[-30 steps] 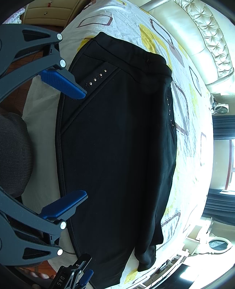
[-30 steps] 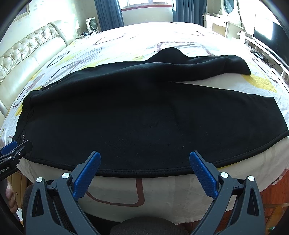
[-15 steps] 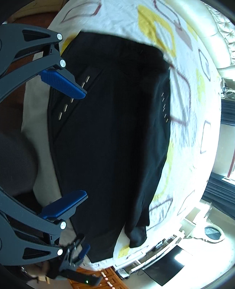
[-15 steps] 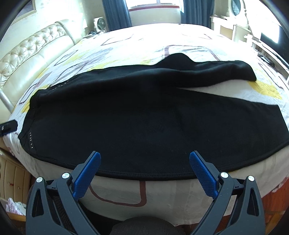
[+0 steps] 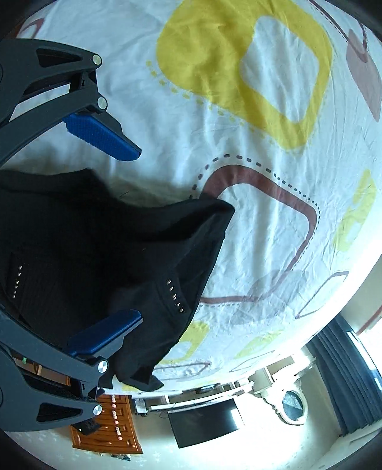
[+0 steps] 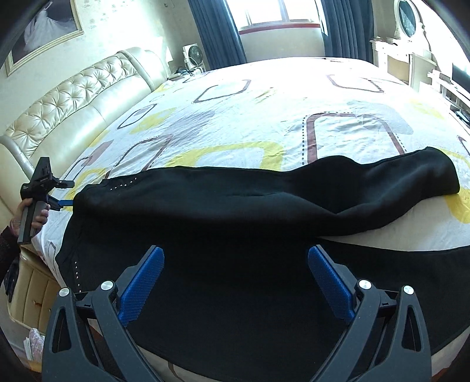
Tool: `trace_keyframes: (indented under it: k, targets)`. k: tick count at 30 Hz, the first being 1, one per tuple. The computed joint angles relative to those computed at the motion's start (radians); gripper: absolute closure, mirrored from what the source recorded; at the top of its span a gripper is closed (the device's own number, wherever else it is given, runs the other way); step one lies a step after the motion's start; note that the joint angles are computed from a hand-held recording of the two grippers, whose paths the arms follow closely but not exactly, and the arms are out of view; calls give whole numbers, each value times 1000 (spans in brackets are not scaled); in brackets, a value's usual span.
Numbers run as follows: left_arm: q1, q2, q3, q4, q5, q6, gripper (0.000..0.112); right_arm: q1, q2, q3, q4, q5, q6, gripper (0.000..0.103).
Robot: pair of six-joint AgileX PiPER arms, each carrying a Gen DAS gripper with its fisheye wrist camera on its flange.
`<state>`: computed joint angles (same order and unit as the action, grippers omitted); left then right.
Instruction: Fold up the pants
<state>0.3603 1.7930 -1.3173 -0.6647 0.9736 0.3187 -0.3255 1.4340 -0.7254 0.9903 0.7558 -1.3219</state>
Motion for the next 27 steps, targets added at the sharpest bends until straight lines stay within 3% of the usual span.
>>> trace_keyframes:
  k: [4,12,18,20,21,22,27]
  targets:
    - [-48,154,-141,73,5,-16,11,49,60,-15,21,-32,7,5]
    - [20,300,-233,-274,175,170,11,127,166,-89,10,-41,-8,5]
    - [19,344,-274,-335,167,203,12,192,276,-277,-59,30,15,5]
    - [1,344,-290,-316,161,218,25,221,333,-370,-104,63,41,5]
    - [-16,350,-309,-276,159,206,43,237,361,-412,-125,70,55,5]
    - [-37,358,-334,-220,157,179,51,256,401,-477,-162,90,89,5]
    - [-88,385,-394,-106,156,128,51,314,605,-779,-320,216,244,5]
